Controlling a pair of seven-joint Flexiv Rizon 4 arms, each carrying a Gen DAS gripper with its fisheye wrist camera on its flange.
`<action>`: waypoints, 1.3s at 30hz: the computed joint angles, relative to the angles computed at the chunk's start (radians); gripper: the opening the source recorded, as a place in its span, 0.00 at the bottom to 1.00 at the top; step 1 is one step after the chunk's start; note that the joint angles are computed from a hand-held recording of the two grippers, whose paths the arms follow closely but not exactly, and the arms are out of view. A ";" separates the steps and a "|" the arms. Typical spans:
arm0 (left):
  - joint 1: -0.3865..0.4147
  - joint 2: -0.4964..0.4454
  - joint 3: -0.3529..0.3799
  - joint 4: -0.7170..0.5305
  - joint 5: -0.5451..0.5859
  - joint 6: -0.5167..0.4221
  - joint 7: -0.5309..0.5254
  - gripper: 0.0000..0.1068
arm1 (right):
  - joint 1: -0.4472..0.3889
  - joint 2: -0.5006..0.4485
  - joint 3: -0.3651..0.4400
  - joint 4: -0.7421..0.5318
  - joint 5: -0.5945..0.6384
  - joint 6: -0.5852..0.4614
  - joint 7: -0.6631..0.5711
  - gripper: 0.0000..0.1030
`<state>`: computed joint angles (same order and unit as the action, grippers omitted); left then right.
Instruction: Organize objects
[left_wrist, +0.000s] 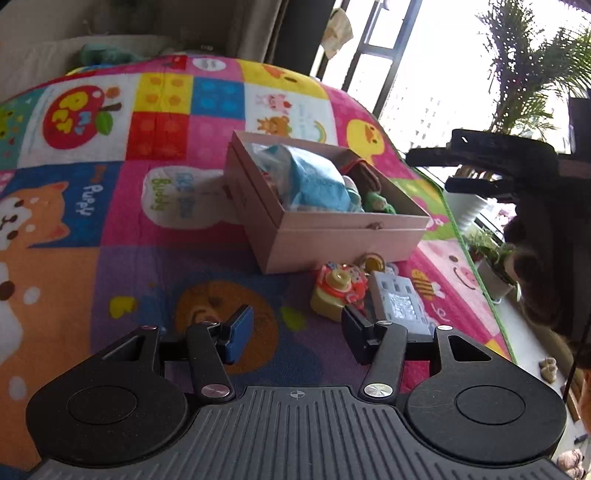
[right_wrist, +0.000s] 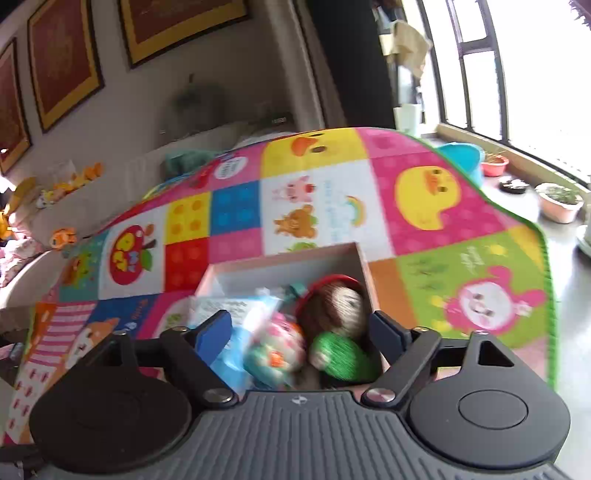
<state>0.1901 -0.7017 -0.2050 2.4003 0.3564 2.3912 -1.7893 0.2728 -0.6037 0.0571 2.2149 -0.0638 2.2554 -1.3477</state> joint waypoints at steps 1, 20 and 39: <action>0.002 -0.004 -0.008 -0.006 0.009 -0.004 0.000 0.54 | 0.022 0.003 -0.019 0.022 0.032 0.016 -0.023 0.81; -0.402 -0.068 0.074 -0.279 -0.346 -0.283 0.173 0.51 | -0.111 -0.091 0.003 0.191 0.078 0.215 0.000 0.91; -0.140 0.039 0.104 0.105 -0.258 -0.027 0.110 0.50 | 0.034 -0.089 0.006 0.179 0.022 0.134 -0.084 0.95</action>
<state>0.0500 -0.6629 -0.1012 2.5057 0.0984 2.3642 -1.6797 0.3066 -0.6928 0.0628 2.3938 -0.0417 2.3894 -1.4314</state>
